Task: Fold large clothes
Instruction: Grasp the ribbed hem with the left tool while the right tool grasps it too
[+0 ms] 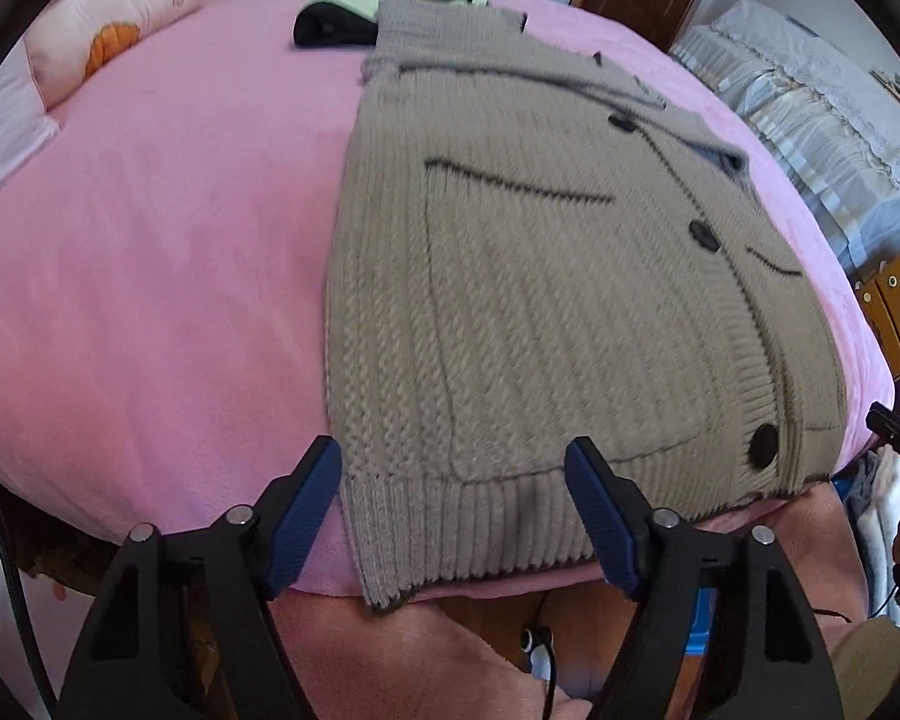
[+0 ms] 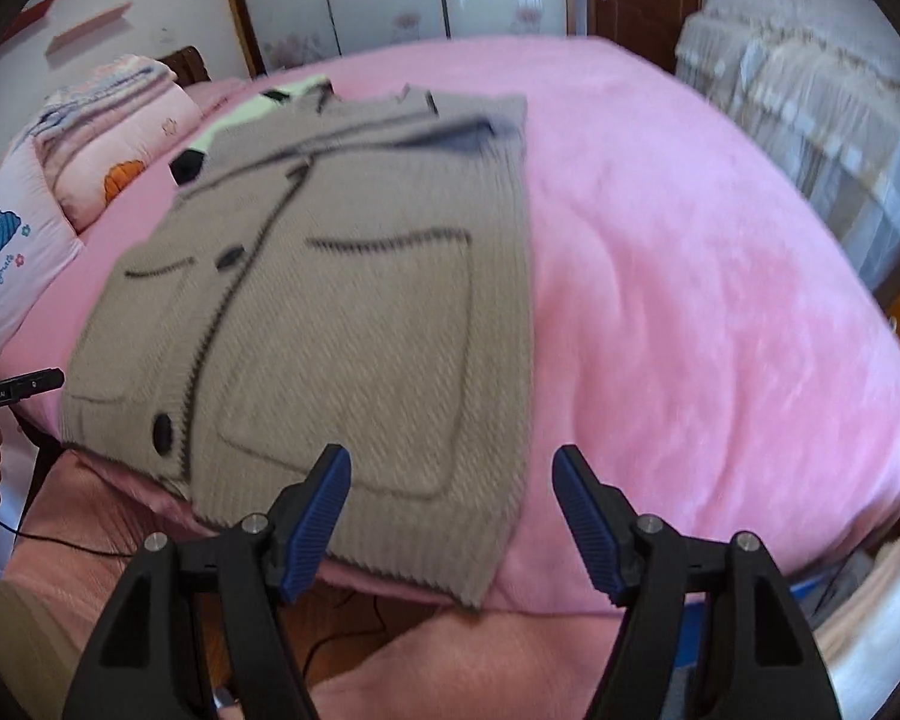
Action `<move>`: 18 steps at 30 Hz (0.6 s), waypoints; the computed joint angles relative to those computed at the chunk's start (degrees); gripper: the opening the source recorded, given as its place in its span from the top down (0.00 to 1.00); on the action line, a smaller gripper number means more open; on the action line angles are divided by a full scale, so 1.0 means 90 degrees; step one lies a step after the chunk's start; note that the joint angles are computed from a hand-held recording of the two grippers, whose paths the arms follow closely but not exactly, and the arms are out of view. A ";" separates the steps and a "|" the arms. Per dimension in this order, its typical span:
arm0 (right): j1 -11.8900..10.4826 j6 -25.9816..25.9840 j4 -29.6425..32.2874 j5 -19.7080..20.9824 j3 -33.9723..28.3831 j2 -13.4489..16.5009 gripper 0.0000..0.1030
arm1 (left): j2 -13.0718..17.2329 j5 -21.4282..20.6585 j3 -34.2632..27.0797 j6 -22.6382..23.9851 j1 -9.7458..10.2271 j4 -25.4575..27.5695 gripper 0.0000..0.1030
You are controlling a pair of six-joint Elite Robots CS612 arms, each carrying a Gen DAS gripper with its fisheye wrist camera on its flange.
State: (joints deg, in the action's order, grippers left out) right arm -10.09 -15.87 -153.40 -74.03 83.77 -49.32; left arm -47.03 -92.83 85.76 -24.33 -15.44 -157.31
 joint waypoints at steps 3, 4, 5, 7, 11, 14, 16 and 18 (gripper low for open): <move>-0.0038 -0.0009 0.0228 -0.0031 -0.0048 0.0090 0.32 | 0.0082 -0.0011 0.0005 0.0034 0.0010 -0.0056 0.29; -0.0039 -0.0021 0.0295 -0.0042 -0.0075 0.0113 0.32 | 0.0093 -0.0030 0.0016 0.0053 0.0014 -0.0096 0.29; -0.0045 -0.0037 0.0372 -0.0024 -0.0105 0.0149 0.33 | 0.0105 -0.0062 0.0025 0.0056 0.0022 -0.0149 0.29; -0.0046 -0.0071 0.0533 -0.0017 -0.0158 0.0201 0.40 | 0.0113 -0.0120 0.0051 0.0064 0.0035 -0.0227 0.29; -0.0065 -0.0102 0.0972 0.0228 -0.0314 0.0328 0.56 | 0.0070 -0.0069 0.0099 0.0194 0.0024 -0.0211 0.52; -0.0075 -0.0271 0.1027 0.0453 -0.0293 0.0326 0.81 | 0.0055 -0.0189 0.0064 0.0282 0.0022 -0.0104 0.72; -0.0069 -0.0424 0.1035 0.0481 -0.0259 0.0298 0.86 | 0.0038 -0.0179 0.0068 0.0333 0.0020 -0.0059 0.72; -0.0063 -0.0507 0.1049 0.0418 -0.0246 0.0282 0.86 | 0.0043 -0.0222 0.0041 0.0330 0.0035 0.0065 0.72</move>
